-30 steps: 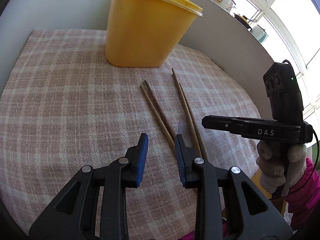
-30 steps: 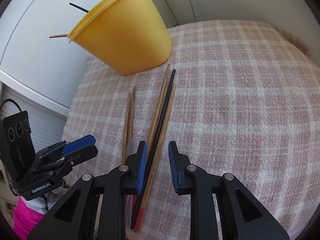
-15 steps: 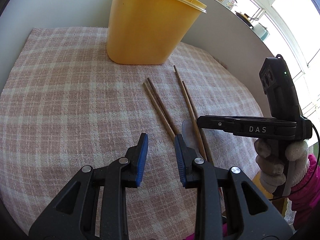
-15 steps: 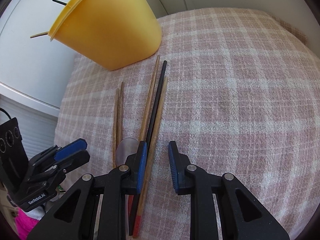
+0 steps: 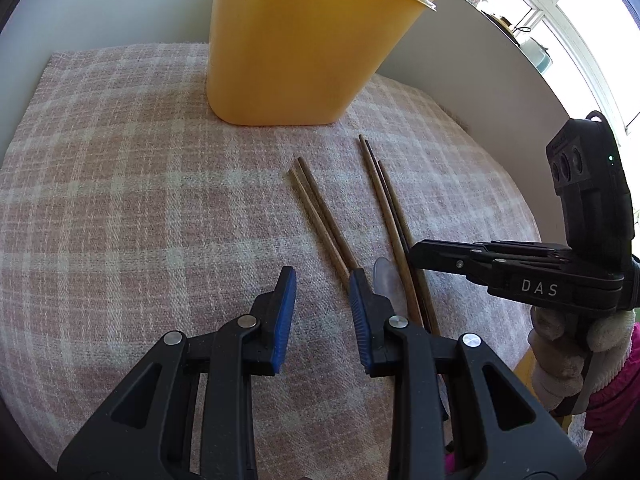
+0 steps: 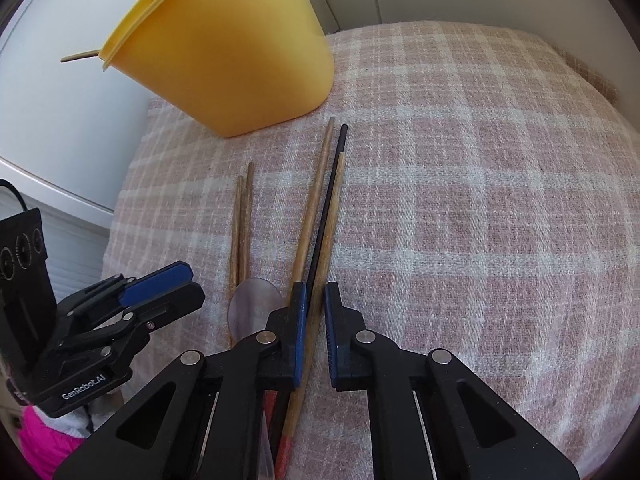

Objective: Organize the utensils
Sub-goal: 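Grasp a wooden chopstick with the left gripper while the right gripper grasps a red-tipped chopstick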

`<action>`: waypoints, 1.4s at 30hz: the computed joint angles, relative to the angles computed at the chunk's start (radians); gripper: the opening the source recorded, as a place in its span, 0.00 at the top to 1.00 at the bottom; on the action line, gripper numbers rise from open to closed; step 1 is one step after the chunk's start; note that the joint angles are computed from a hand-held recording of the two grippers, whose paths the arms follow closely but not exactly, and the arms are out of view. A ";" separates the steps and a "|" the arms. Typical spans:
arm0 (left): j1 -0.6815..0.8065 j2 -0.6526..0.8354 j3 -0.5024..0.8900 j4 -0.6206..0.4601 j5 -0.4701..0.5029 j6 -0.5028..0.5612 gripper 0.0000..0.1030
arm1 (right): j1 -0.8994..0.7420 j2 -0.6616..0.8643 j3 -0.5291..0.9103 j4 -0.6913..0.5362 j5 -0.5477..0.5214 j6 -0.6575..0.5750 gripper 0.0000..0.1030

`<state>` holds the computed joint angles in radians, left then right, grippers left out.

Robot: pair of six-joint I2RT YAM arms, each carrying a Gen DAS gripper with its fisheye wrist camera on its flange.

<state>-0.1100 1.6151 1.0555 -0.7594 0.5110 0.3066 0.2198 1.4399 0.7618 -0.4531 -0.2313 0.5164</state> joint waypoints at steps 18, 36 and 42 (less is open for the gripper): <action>-0.175 0.099 0.105 0.033 -0.245 -0.110 0.74 | -0.057 -0.005 -0.007 -0.014 -0.049 -0.049 0.95; -0.207 0.088 0.123 0.009 -0.261 -0.085 0.83 | -0.090 0.022 0.022 -0.038 -0.063 -0.078 0.95; -0.249 0.110 0.122 0.042 -0.283 -0.093 0.83 | -0.060 0.038 0.041 -0.055 -0.031 -0.057 0.95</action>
<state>-0.3592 1.7253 1.1780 -0.7178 0.2275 0.2139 0.1600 1.4779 0.8033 -0.5082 -0.2627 0.4595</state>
